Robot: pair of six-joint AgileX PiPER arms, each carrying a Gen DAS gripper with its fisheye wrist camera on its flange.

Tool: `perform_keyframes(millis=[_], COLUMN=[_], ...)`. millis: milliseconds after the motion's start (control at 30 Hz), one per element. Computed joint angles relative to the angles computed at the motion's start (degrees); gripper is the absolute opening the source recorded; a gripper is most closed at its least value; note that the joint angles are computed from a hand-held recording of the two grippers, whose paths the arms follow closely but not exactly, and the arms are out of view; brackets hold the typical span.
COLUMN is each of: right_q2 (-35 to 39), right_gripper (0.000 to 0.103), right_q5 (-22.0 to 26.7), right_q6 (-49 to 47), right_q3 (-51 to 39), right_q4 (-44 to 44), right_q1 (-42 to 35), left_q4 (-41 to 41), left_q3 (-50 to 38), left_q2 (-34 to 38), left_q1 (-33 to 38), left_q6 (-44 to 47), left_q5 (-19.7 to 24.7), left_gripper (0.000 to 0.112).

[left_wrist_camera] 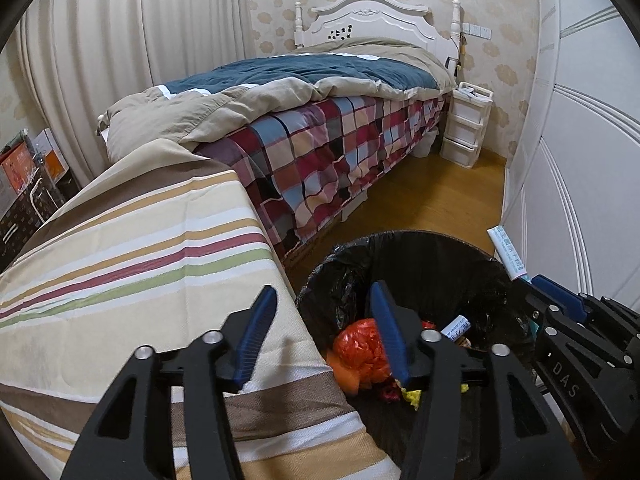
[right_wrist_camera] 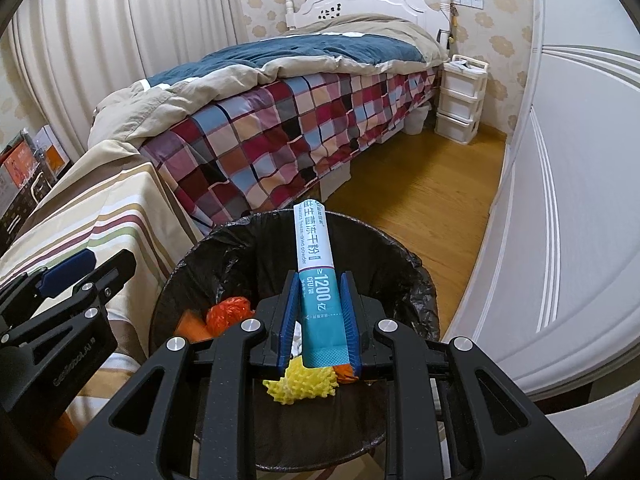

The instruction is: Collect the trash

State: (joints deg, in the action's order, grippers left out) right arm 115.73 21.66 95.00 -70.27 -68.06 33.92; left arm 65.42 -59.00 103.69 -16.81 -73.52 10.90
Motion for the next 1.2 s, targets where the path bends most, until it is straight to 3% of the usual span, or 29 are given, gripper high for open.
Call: perform_keyframes(millis=[200,267,400,667,867,1200], right_q2=[0.19,0.28,0.16,-0.97,-1.72,-3.26], right_gripper=[0.026,0.041,0.048,0.076,0.088,0.092], right_q5=[0.16,0.3,1.66,5.38,7.25,9.48], right_q6=[0.33,2.01,4.42,7.21,6.52,6.28], right_q3=[-0.15,0.1,0.52,1.07,0.77,1.18], right_q4=[-0.36,-1.79,-3.87,-5.67,-4.61,-4.13], right_q1=[-0.11,-0.19,0.19,2.18,3.26,6.43], left_q4=[4.84,7.28,8.92,17.76,20.65,22.03], left_q3=[0.77,1.35,1.9,4.56,6.53,10.83], left_q2=[-0.55,-1.03,-1.59,-3.75,-5.61,-11.07], left_q1=[0.13,0.1,0.56,1.2,1.51,2.72], left_q6=[-5.08,-7.94,-9.84,-18.78,-21.72,-22.82], left_q5=[0.45,0.82,1.88,4.7,6.3,7.38], left_gripper=[0.07,0.074,0.078,0.084,0.086,0.089])
